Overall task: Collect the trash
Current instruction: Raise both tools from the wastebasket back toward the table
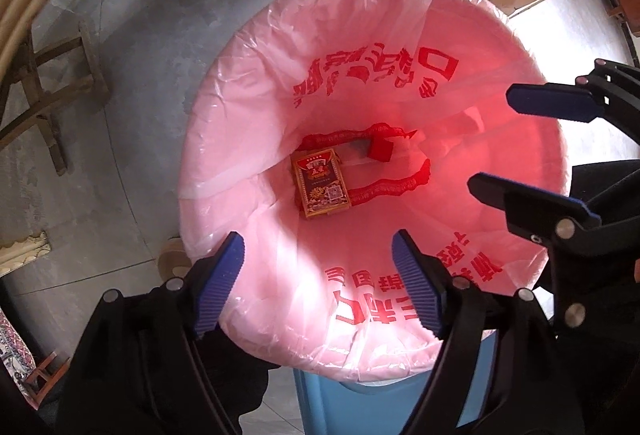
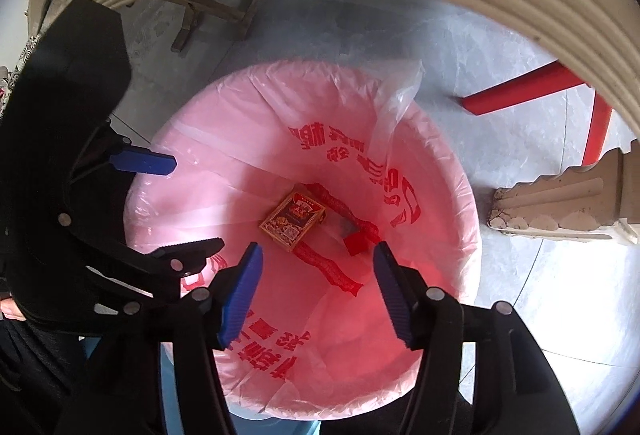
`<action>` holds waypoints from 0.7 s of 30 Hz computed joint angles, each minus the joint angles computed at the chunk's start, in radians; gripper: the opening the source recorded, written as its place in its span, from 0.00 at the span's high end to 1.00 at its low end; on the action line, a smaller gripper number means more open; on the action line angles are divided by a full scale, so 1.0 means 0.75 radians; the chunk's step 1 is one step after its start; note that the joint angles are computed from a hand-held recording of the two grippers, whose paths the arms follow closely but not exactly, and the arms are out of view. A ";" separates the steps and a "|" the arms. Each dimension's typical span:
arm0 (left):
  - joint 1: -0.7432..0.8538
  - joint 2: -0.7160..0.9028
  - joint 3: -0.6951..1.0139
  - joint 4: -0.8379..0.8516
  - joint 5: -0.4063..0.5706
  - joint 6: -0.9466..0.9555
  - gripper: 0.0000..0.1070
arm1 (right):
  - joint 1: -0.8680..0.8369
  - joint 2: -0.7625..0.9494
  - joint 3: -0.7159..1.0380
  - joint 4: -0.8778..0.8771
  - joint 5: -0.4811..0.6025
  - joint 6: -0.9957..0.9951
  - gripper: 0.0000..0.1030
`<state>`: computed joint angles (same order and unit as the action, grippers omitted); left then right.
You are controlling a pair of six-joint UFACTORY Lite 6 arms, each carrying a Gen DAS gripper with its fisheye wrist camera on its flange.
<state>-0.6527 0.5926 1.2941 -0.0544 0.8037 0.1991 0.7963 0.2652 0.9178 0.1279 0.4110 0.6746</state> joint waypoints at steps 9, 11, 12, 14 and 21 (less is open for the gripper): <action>-0.031 -0.330 -0.155 0.109 0.037 -0.072 0.28 | 0.115 -0.192 0.064 -0.298 0.188 0.369 0.39; -0.032 -0.433 -0.161 0.111 0.077 -0.071 0.28 | 0.157 -0.255 0.096 -0.332 0.249 0.435 0.39; -0.031 -0.474 -0.155 0.113 0.095 -0.073 0.27 | 0.184 -0.286 0.120 -0.360 0.294 0.477 0.39; -0.030 -0.561 -0.132 0.131 0.147 -0.097 0.27 | 0.233 -0.346 0.168 -0.413 0.383 0.544 0.39; -0.005 -0.744 0.130 0.179 0.373 -0.153 0.25 | 0.388 -0.438 0.522 -0.635 0.814 0.711 0.38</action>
